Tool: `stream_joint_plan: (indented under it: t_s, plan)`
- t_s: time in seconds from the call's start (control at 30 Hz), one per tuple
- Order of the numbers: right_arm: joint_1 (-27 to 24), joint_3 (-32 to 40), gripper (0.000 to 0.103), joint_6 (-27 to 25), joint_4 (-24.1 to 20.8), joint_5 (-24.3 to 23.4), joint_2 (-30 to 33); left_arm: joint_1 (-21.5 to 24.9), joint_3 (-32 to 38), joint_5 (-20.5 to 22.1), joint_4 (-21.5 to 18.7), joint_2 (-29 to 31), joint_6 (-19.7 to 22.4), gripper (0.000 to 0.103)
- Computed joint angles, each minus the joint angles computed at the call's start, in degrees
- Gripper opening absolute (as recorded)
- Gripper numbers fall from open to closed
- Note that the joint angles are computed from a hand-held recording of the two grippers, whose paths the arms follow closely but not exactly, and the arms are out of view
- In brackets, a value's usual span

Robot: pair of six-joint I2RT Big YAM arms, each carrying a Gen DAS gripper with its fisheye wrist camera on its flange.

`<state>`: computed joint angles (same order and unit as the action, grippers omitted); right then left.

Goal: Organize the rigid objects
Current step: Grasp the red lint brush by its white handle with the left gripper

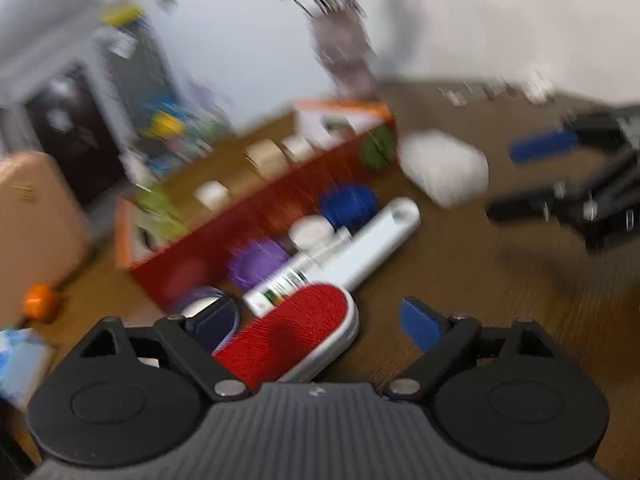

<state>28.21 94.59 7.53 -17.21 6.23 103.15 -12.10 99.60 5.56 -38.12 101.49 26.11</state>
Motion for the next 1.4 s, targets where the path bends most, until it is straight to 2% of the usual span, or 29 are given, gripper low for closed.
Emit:
stream_joint_plan:
  t_s: [0.03, 0.13, 0.2, 0.23, 0.27, 0.33, 0.43, 0.5, 0.6, 0.67, 0.73, 0.83, 0.9, 1.0, 1.03, 1.07, 1.13, 1.2, 1.27, 1.33, 1.4]
  plan:
    - [-0.27, 1.01, 0.081, 0.25, 0.01, -0.36, 0.88, 0.23, 3.38, 0.27, -3.44, 2.27, 1.41, 0.092]
    - [-0.98, 4.24, 0.081, 1.11, -0.9, -1.68, 3.6, 0.95, 8.06, 0.87, -7.69, 6.16, 3.83, 0.092]
    - [-1.23, 6.26, 0.081, 0.38, -2.03, -2.22, 5.25, 1.48, 8.36, 1.92, -7.85, 6.45, 2.07, 0.087]
    - [-1.34, 6.95, 0.08, -0.02, -2.31, -2.44, 5.81, 1.53, 7.75, 1.52, -7.45, 5.98, 1.96, 0.076]
    - [-1.51, 7.86, 0.08, -0.2, -2.8, -2.64, 6.45, 1.58, 6.62, 1.96, -6.68, 5.12, 2.42, 0.073]
    - [-1.79, 8.45, 0.08, -0.2, -2.39, -2.62, 6.9, 1.63, 4.28, 4.96, -6.83, 3.26, 4.2, 0.07]
    - [-2.31, 8.96, 0.08, 0.49, -1.14, -2.4, 7.19, 0.88, 2.41, 8.06, -6.35, 2.29, 8.45, 0.073]
    - [-2.51, 9.61, 0.08, 0.85, -1.14, -1.67, 7.48, 0.15, 4.36, 8.47, -7.82, 3.63, 6.16, 0.074]
    - [-2.54, 8.7, 0.08, 1.71, -0.54, -0.03, 6.54, -0.71, 10.36, 8.97, -13.37, 7.09, 3.09, 0.073]
    - [-2.53, 6.87, 0.08, 2.43, 0.42, 0.78, 5.13, -1.37, 11.68, 8.14, -14.62, 7.71, 1.84, 0.061]
    - [-2.54, 4.57, 0.08, 2.45, 0.98, 1.7, 3.43, -2.0, 11.31, 7.7, -14.11, 7.44, 1.33, 0.06]
    - [-2.74, 2.78, 0.081, 3.32, -0.63, 2.94, 2.24, -3.4, 9.99, 5.74, -11.03, 7.25, -2.37, 0.059]
    - [-2.79, 1.9, 0.081, 4.55, -1.85, 3.25, 1.57, -3.98, 11.54, 5.28, -11.7, 8.31, -5.8, 0.061]
    - [-2.5, 0.08, 0.08, 4.56, -1.42, 2.88, 0.26, -4.61, 13.2, 4.62, -11.2, 9.59, -9.04, 0.057]
    - [-2.34, -0.43, 0.08, 4.27, -1.3, 2.95, -0.14, -4.87, 12.57, 3.31, -10.01, 9.15, -10.46, 0.056]
    - [-2.21, -0.77, 0.08, 4.21, -1.29, 3.11, -0.47, -5.23, 10.15, 1.51, -6.62, 7.57, -11.18, 0.056]
    - [-2.13, -1.46, 0.08, 4.18, -1.21, 2.95, -0.98, -4.93, 3.88, 1.47, 1.09, 3.1, -12.32, 0.056]
    - [-1.95, -1.63, 0.08, 3.47, -2.12, 3.3, -1.07, -3.55, -0.54, 2.94, 6.95, -0.91, -17.01, 0.056]
    - [-1.49, -1.16, 0.08, 1.35, -3.31, 4.0, -0.69, -1.9, -4.81, 2.51, 12.68, -4.68, -21.53, 0.057]
    - [-1.15, 0.09, 0.08, 0.12, -4.42, 2.7, 0.21, -0.64, -7.8, 0.2, 16.71, -6.98, -23.8, 0.057]
    - [-0.65, 2.71, 0.08, -1.5, -5.49, 0.22, 1.89, 0.74, -8.96, -1.3, 17.08, -7.95, -26.38, 0.057]
